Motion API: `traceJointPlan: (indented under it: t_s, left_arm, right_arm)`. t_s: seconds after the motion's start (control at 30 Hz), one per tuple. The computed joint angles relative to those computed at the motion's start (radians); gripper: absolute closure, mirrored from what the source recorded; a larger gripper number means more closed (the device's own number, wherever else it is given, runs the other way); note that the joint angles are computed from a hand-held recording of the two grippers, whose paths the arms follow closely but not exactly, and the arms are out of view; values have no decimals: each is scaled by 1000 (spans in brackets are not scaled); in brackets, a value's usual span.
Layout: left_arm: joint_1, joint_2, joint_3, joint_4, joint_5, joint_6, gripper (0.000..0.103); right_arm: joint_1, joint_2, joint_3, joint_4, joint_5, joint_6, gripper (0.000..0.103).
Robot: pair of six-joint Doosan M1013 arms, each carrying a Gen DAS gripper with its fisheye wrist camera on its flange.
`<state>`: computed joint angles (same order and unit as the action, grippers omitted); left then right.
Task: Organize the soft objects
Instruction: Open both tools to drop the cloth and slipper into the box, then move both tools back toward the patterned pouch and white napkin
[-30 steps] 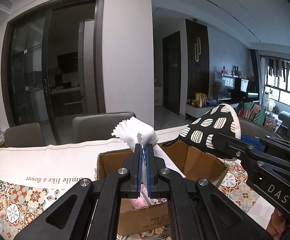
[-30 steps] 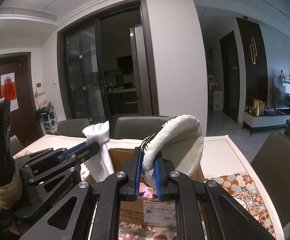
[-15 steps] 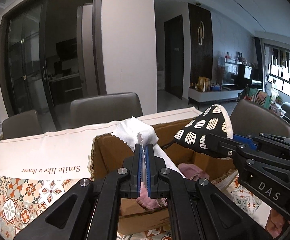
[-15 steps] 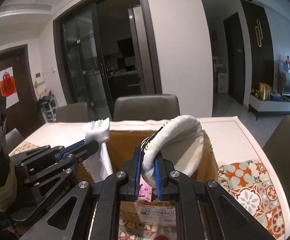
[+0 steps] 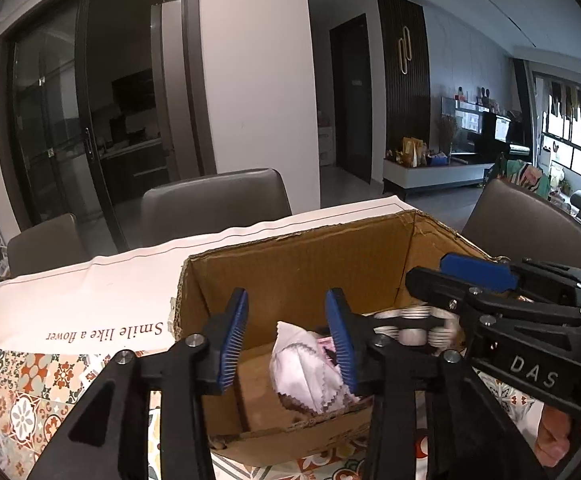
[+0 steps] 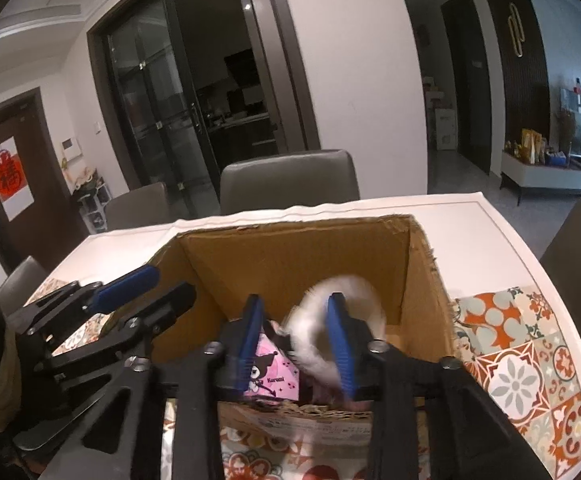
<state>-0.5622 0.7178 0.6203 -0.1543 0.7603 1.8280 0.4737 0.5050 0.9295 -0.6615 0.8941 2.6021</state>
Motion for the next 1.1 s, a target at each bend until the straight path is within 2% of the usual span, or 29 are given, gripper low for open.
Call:
traceJointPlan:
  t_s: [0.1,0.27,0.67,1.1]
  left_arm:
    - [1,-20,34,5,-30,-7,54]
    - [4,-60,102,7,-80,-16,50]
    - [4,-160,249,29,-182,-28,46]
    - [8,-249,392,41,-248,-39,44]
  right_arm:
    - [9,-3,4,-49,17,25,59]
    - [27,-8,3,-114,48,46,55]
    - [67,-35,24,-174,94,97,49]
    - [117,-69,71,-216,123,147,49]
